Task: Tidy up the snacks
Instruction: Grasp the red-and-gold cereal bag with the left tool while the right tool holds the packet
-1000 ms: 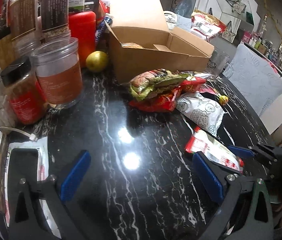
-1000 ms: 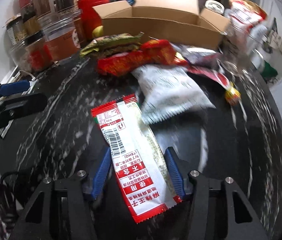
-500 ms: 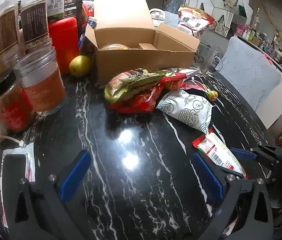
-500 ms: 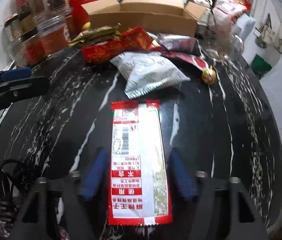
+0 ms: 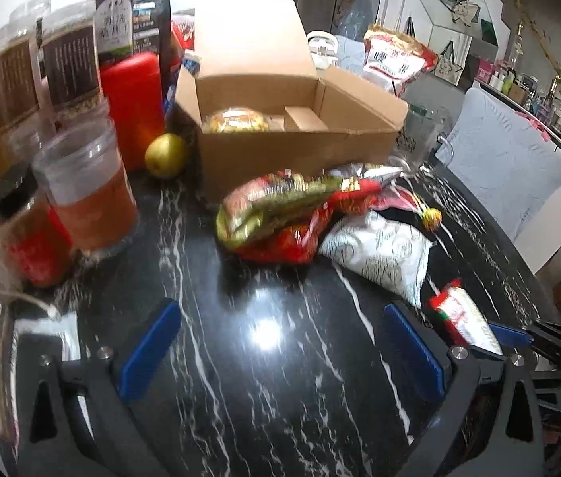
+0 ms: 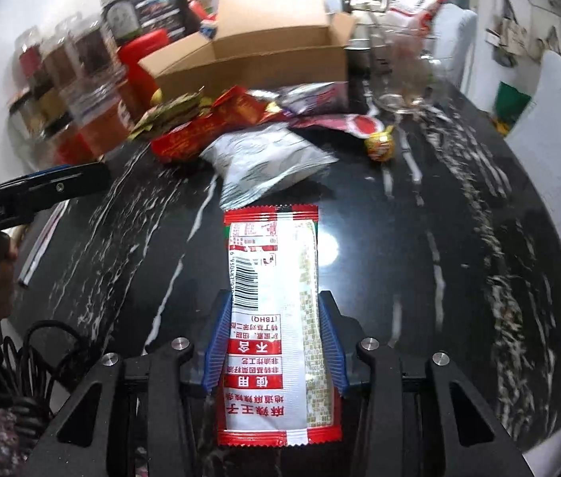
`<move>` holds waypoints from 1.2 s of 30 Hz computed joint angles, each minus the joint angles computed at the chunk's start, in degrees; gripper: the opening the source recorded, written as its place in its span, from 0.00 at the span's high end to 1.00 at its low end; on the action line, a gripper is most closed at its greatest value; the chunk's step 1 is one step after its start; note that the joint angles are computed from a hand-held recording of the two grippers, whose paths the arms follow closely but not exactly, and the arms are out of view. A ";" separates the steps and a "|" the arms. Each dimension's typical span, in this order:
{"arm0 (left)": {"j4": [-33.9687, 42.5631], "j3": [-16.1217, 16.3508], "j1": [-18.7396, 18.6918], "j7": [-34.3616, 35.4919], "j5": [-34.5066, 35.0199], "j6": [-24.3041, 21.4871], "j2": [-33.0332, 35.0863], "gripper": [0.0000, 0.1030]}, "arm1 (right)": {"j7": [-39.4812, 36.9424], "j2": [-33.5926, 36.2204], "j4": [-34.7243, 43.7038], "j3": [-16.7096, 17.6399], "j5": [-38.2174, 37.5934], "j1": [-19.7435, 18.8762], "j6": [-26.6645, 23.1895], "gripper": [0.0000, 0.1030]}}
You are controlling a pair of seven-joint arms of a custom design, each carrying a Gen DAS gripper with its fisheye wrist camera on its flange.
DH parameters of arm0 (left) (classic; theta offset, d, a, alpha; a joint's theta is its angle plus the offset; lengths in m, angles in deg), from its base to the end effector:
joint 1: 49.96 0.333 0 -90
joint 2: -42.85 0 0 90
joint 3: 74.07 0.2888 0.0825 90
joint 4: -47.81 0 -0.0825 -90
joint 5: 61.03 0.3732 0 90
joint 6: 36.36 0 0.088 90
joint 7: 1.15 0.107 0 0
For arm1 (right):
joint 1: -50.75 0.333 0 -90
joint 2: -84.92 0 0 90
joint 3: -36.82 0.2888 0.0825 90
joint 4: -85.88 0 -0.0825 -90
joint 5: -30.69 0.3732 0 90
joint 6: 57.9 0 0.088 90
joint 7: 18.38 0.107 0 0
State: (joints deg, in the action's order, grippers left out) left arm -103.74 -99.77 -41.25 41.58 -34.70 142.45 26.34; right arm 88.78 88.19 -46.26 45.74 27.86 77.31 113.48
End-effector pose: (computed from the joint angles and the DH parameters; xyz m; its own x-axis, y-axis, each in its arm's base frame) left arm 0.4220 -0.1684 0.3875 -0.0049 -0.9931 0.1175 -0.7379 -0.0757 -0.6707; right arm 0.4490 0.3237 0.3742 0.3945 -0.9068 -0.1486 -0.7841 -0.2479 -0.5690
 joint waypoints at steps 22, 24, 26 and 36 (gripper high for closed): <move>25.62 -4.78 9.01 -21.44 22.33 -12.94 20.71 0.00 | -1.43 8.22 11.72 -3.61 -2.23 -0.58 2.46 0.59; 28.19 -3.93 7.20 -19.12 20.69 -16.70 23.07 0.00 | -0.04 8.93 12.64 -4.59 -3.68 -0.03 2.42 0.59; 29.86 -3.16 5.84 -16.37 18.14 -18.34 25.25 0.00 | 1.26 9.41 13.35 -5.52 -5.38 0.57 2.11 0.59; 27.00 -3.47 6.79 -0.68 -5.55 -12.41 28.08 0.00 | -1.31 10.37 14.08 -2.96 -2.92 -1.82 2.45 0.59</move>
State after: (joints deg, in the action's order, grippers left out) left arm -76.74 -103.24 -34.46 40.91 -40.25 130.04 54.42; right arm 87.47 98.56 -32.18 42.78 24.94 75.49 115.93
